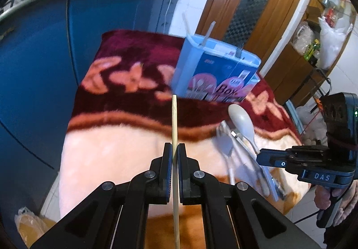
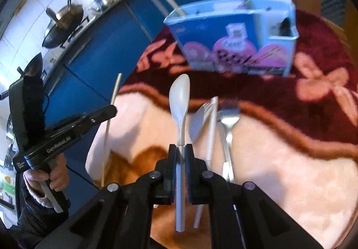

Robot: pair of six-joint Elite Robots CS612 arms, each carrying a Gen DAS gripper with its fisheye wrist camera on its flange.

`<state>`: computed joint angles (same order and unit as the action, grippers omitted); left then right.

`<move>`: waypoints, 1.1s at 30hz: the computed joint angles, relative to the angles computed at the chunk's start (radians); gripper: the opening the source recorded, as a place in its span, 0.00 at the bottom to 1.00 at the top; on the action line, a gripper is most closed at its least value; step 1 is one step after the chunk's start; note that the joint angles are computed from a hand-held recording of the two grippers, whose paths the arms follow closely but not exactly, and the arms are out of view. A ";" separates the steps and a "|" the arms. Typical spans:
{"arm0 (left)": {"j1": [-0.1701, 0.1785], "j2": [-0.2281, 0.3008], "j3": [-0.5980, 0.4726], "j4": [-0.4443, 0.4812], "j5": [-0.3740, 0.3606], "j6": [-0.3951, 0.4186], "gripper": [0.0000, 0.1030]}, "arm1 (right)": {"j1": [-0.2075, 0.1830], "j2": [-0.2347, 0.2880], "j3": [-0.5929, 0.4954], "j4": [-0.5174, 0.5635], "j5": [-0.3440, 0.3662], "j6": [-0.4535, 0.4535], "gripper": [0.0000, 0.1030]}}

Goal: Organize utensils
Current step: 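Lift the chopstick with the left tool while the right tool grasps a white plastic spoon, then carry the chopstick and white spoon over the caddy and open both tools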

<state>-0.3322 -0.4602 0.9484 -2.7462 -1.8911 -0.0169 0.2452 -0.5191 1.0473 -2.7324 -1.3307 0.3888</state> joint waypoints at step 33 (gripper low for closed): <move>-0.025 0.029 -0.078 0.041 0.013 0.007 0.04 | -0.037 -0.052 0.073 0.151 -0.175 -0.095 0.08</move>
